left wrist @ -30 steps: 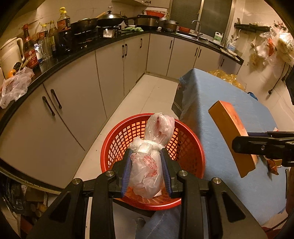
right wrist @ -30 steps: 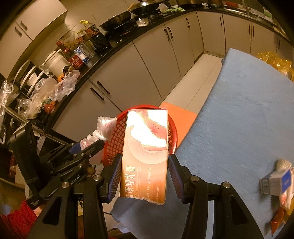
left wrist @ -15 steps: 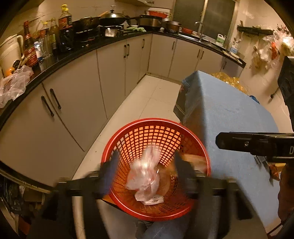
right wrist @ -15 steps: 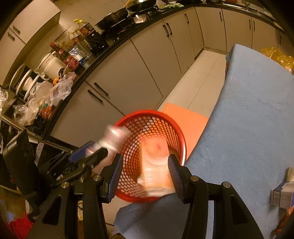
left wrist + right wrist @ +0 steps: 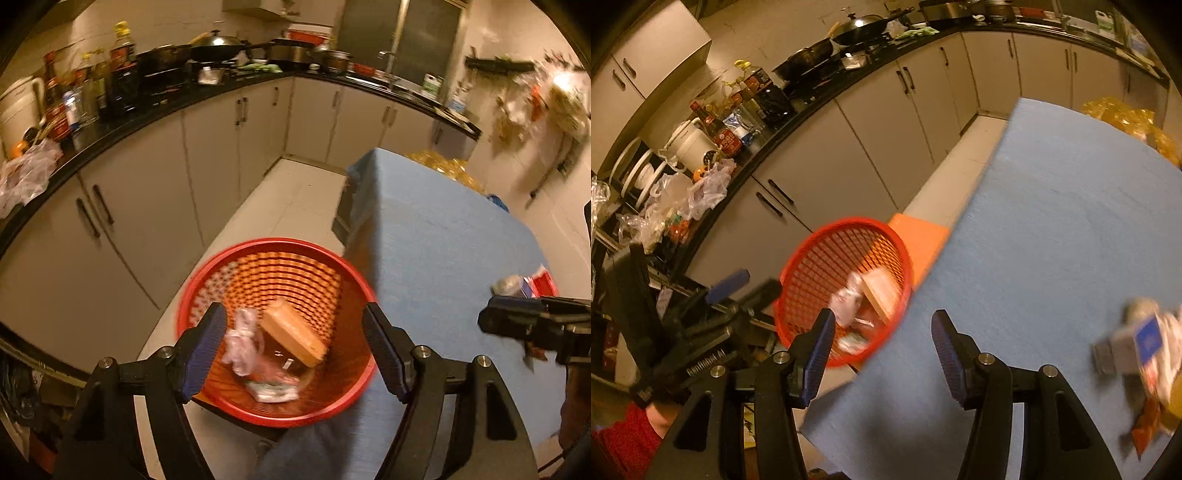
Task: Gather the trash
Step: 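Return to the table and grasp the blue-white box with the left tool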
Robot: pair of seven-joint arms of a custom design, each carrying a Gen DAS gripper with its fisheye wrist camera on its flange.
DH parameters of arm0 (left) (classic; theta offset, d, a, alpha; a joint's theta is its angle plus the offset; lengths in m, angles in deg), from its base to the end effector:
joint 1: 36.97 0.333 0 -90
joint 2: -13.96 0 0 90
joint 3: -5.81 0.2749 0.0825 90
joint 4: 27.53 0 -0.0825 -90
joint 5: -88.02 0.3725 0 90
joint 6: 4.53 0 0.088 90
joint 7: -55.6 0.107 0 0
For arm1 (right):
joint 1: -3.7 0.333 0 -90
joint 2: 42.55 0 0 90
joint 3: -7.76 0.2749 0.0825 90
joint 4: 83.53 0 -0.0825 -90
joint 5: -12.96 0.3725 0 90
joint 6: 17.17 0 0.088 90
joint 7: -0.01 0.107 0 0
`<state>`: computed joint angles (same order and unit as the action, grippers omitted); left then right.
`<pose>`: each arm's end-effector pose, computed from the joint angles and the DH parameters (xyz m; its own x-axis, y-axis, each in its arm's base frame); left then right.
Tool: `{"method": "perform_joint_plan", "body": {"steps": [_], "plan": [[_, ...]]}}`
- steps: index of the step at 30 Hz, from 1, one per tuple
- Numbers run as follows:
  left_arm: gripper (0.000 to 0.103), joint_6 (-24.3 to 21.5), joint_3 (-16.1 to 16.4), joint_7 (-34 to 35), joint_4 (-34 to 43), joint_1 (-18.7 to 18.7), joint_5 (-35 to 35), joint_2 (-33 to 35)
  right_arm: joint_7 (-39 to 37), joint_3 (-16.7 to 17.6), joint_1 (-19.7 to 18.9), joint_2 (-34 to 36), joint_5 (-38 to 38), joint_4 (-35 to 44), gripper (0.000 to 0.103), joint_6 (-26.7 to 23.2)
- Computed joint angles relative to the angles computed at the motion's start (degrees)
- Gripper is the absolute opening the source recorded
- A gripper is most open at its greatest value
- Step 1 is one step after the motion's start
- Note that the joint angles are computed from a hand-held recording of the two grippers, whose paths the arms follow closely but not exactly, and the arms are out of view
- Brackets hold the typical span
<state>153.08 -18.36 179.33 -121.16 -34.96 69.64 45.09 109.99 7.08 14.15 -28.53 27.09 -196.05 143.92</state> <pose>0.6642 -0.2084 0.3614 -0.5909 -0.7967 0.1269 -0.6625 0.3895 -0.6399 0.6202 0.0951 0.3849 -0.2645 -0.8915 -0.3679 -0.7911 0.4187 -0.4459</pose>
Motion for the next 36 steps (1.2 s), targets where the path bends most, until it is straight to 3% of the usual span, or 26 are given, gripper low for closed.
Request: {"method": "perform_joint_plan", "body": {"steps": [8, 16, 23, 31, 36], "plan": [[0.074, -0.26, -2.67, 3.92, -5.89, -1.55, -1.41, -3.71, 7.24, -1.37, -0.23, -12.06, -5.83, -17.69, 0.059, 3.85], [0.074, -1.06, -3.94, 7.65, -9.22, -4.9, -3.55, -6.17, 15.82, 1.07, -6.71, -24.99, -9.64, -33.65, 0.059, 6.31], [0.078, -1.44, -4.71, 11.12, -10.45, -8.94, -4.25, -7.36, 18.28, 3.63, -12.09, -35.41, -8.28, -43.91, 0.059, 6.07], [0.088, 2.71, -2.64, 9.74, -6.65, -16.86, 5.91, -2.91, 17.92, 4.94, -16.15, -46.09, -6.74, -52.18, 0.059, 4.21], [0.088, 5.15, 1.61, 3.5, -0.26, -23.5, 17.22, 3.09, 18.2, 5.5, -18.77, -52.88, -6.36, -56.63, 0.059, 1.78]]}}
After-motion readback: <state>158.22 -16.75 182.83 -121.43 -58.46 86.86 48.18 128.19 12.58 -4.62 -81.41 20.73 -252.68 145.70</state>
